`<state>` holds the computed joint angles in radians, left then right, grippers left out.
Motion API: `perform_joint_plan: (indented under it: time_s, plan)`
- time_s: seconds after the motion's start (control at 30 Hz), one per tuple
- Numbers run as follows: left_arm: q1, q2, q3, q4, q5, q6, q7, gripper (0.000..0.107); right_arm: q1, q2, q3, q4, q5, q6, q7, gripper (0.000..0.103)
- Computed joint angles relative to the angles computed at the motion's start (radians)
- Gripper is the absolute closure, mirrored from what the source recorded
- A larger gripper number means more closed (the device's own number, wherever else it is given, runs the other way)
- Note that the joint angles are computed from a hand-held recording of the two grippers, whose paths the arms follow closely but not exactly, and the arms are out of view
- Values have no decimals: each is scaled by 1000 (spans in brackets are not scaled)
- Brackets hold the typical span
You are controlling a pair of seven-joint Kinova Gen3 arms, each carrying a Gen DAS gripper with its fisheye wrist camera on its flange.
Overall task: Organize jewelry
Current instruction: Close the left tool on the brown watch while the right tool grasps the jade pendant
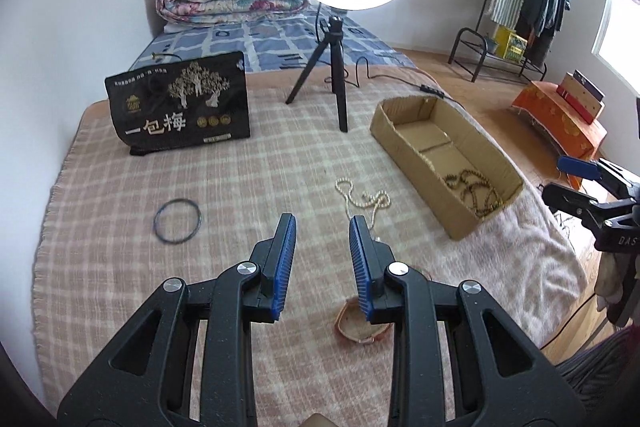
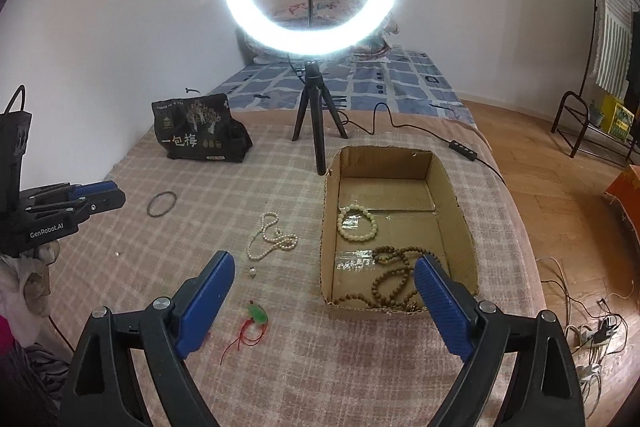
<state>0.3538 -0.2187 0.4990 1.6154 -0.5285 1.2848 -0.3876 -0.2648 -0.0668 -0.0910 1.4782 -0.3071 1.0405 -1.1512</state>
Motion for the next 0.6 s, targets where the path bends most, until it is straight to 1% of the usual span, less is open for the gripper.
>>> perform_joint_plan:
  time_s: [0.03, 0.1, 0.17, 0.27, 0.43, 0.53, 0.57, 0.6]
  plan:
    - [4, -2, -3, 10, 13, -7, 1, 71, -6, 4, -8, 3, 8, 9, -1, 10]
    - [10, -6, -11, 36, 37, -33, 5, 62, -13, 8, -13, 15, 6, 21, 7, 10]
    - [14, -6, -19, 61, 67, -58, 4, 62, -24, 19, -23, 26, 10, 34, 9, 12]
    - [19, -2, -33, 90, 104, -90, -2, 62, -40, 39, -35, 42, 13, 47, 16, 18]
    - [30, 1, -46, 132, 146, -129, -9, 62, -68, 72, -56, 61, 51, 57, 23, 26]
    - [31, -7, -73, 172, 196, -174, -15, 62, -77, 98, -60, 63, 58, 73, 34, 30]
    - [29, -10, -82, 184, 214, -188, -20, 62, -80, 106, -63, 63, 59, 77, 33, 34]
    - [27, -12, -89, 194, 231, -201, -25, 65, -82, 117, -64, 61, 57, 86, 37, 39]
